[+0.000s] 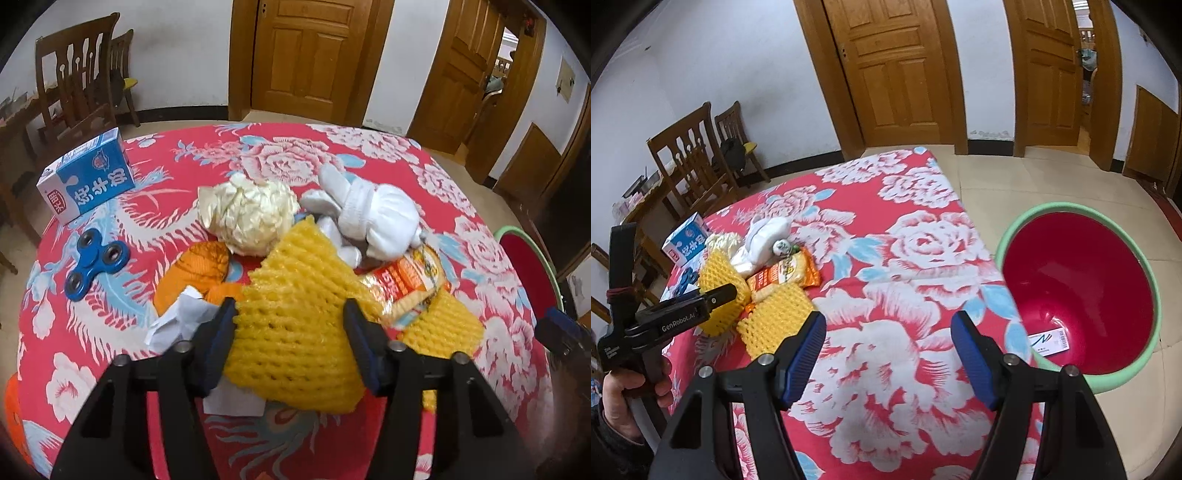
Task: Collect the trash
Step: 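Grasp a yellow foam fruit net with the left gripper, then grasp the second yellow foam net with the right gripper while the left holds its net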
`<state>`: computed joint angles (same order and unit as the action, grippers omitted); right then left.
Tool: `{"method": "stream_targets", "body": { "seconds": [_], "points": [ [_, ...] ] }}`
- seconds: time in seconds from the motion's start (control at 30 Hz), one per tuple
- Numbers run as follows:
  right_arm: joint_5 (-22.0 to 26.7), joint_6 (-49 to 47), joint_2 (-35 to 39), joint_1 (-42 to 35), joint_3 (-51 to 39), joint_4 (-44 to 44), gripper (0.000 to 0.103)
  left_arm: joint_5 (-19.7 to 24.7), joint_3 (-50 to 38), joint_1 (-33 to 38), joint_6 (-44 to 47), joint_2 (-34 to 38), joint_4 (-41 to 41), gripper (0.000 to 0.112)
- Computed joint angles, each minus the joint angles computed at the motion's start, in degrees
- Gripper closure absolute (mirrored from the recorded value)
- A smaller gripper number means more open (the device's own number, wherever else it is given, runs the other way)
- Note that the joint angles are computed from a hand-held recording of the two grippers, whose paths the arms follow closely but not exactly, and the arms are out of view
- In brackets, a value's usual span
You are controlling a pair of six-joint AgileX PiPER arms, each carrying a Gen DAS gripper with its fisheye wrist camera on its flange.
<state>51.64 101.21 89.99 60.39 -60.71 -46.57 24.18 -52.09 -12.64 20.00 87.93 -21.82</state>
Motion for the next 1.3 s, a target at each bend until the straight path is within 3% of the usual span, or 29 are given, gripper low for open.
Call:
{"method": "stream_targets", "body": {
  "seconds": [0.07, 0.3, 0.47, 0.83, 0.93, 1.0, 1.07, 1.3],
  "points": [
    [-0.96, -1.21, 1.16, -0.22, -1.09, 0.46, 0.031, 0.35, 0.47, -0.25, -0.91, -0.65, 0.75, 0.068],
    [-3.95, -6.68, 5.67, -1.61, -5.47, 2.38, 0.039, 3.02, 1.08, 0.53, -2.49, -2.49, 0.63, 0.076],
    [-7.54, -9.83, 8.48, -3.05, -7.56, 4.29, 0.048, 4.05, 2.81, 3.72, 3.82, -4.37, -7.22, 0.086],
    [-12.76, -12.25, 12.59, -5.06, -9.7, 7.2, 0.057, 6.54, 5.59, 6.48, 7.01, -10.11, -9.94, 0.089],
    [-13.92, -11.62, 12.63, -5.11, -9.33, 6.32, 0.065, 6.66, 6.33, 6.96, 8.24, -11.0, -11.35, 0.089],
    [-16.65, -11.79, 12.09, -5.58, -8.22, 6.87, 0.08, 7.12, 6.76, 7.64, 9.37, -11.97, -12.56, 0.089],
    [-17.1, -10.32, 11.71, -5.1, -7.74, 5.34, 0.088, 7.26, 6.87, 7.78, 9.29, -12.67, -12.44, 0.089],
    [-17.57, -2.45, 7.5, -2.97, -4.36, -1.34, 0.091, 8.33, 7.05, 7.78, 8.63, -14.47, -12.07, 0.089]
  ]
}}
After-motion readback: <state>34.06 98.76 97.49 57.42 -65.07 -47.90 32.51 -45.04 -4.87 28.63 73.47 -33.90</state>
